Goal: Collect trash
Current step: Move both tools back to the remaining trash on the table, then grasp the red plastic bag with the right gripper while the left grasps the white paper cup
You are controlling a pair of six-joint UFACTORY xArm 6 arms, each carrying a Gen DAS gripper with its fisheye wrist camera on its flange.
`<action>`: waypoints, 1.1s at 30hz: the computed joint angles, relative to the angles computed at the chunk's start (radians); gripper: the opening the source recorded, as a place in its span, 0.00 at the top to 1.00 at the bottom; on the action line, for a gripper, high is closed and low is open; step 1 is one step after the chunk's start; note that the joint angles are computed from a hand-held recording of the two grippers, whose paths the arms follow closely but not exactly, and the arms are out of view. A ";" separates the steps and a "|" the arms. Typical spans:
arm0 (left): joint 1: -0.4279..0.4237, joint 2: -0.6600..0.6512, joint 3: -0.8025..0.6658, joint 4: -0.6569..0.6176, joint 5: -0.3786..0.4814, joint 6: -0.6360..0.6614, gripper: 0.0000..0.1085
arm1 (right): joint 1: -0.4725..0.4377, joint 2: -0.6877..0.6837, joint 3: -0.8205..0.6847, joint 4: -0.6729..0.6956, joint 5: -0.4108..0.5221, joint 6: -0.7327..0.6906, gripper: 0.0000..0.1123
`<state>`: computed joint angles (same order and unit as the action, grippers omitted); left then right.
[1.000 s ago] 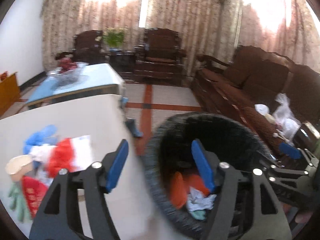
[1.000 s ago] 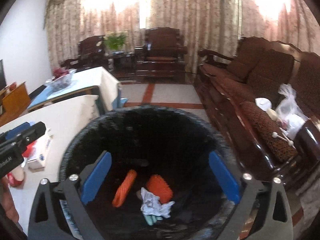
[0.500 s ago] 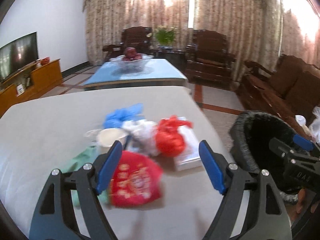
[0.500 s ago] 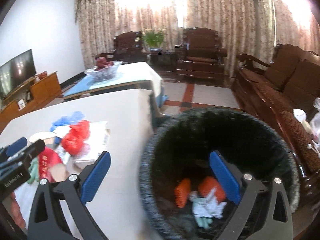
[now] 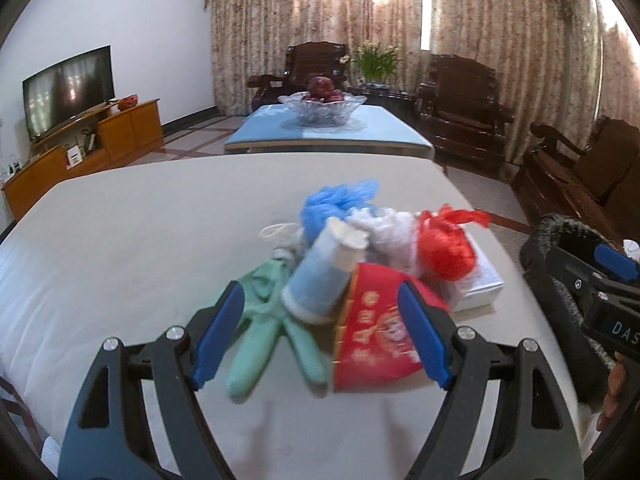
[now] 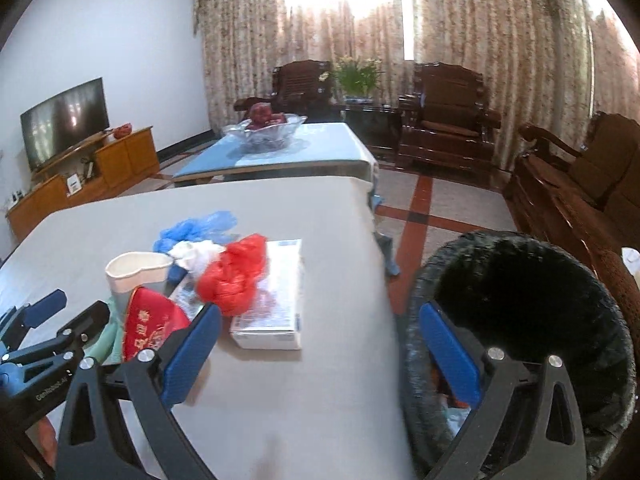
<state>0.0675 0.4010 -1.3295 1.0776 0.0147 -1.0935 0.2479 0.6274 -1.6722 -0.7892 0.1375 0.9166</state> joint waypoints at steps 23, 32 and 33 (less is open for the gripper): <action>0.053 0.042 -0.034 0.092 0.016 -0.087 0.33 | 0.104 0.361 -0.487 0.648 0.172 -0.672 0.66; 0.036 0.048 -0.042 0.071 -0.002 -0.060 0.33 | 0.111 0.265 -0.331 0.803 0.058 -0.819 0.78; 0.032 0.050 -0.044 0.062 -0.004 -0.051 0.33 | 0.111 0.254 -0.316 0.818 0.051 -0.829 0.78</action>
<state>0.0995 0.4511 -1.3739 1.1396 0.0109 -1.1441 0.3589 0.8811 -1.9879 0.0292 0.1889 0.0876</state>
